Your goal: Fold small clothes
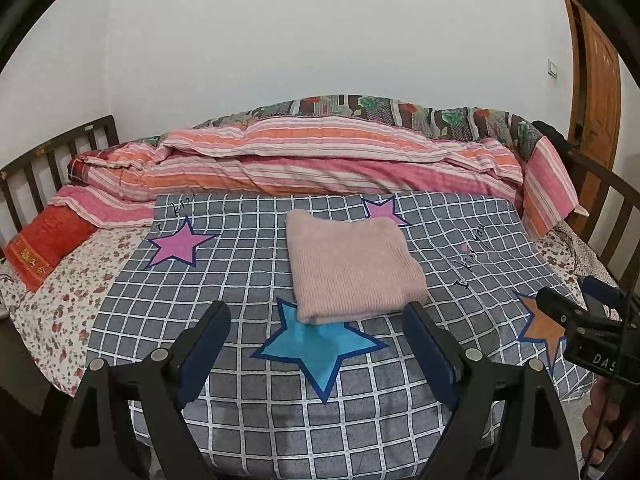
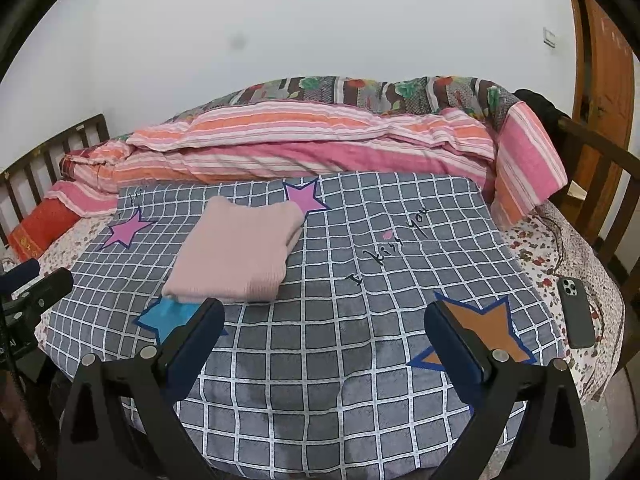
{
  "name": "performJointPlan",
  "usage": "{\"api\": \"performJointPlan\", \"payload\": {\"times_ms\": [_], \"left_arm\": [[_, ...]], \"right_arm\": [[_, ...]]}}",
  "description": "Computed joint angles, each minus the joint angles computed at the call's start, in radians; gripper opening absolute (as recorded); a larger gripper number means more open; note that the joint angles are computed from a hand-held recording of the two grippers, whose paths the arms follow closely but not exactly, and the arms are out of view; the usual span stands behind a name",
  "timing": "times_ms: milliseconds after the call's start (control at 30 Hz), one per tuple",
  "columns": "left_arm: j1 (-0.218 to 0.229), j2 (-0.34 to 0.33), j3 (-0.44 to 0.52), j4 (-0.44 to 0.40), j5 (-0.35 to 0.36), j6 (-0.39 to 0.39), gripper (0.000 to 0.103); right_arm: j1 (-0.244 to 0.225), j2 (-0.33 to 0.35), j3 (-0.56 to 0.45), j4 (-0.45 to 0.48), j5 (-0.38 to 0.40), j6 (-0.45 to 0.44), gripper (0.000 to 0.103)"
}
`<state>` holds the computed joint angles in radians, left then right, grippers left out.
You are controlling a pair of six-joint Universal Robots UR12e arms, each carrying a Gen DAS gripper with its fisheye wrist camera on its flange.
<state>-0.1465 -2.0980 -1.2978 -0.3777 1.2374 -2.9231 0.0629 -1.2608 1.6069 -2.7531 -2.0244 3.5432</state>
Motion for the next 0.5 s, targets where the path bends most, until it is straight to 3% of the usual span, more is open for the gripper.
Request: {"api": "performJointPlan", "payload": {"times_ms": [500], "left_arm": [[0.002,0.004,-0.002,-0.004,-0.005,0.001,0.087]], "right_arm": [[0.003,-0.004,0.003,0.001,-0.011,0.0,0.099]]}}
